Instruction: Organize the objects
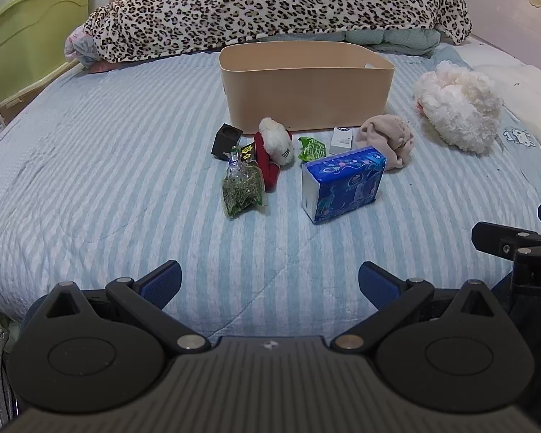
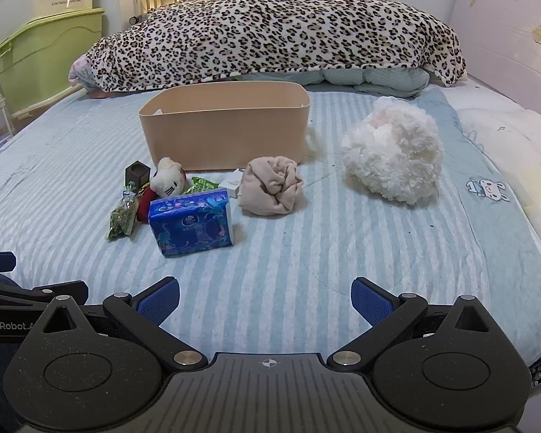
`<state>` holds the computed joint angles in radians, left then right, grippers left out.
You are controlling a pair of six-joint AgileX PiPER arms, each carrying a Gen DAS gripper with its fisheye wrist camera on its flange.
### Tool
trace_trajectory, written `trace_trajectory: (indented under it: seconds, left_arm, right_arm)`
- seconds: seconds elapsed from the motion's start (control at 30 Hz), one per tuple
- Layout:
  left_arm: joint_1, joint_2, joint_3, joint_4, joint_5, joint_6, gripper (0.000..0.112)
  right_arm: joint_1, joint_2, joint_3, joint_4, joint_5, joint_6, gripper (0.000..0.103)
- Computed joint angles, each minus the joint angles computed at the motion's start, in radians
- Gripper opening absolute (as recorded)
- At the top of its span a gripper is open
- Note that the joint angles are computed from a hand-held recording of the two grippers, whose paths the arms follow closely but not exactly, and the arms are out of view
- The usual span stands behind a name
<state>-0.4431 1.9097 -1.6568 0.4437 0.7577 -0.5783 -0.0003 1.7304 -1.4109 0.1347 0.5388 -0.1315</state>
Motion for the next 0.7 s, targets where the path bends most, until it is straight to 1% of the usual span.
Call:
trace_trajectory:
  seconds: [0.27,0.7]
  left_arm:
    - [0.001,0.003,-0.004,-0.005,0.003,0.005,0.103]
    - [0.008,-0.001,0.012,-0.006,-0.012,0.002,0.103]
  right_arm:
    - [0.004,0.002,-0.003,-0.017,0.004,0.02,0.103]
    - [0.006,0.005,-0.008,-0.022,0.008,0.026,0.103]
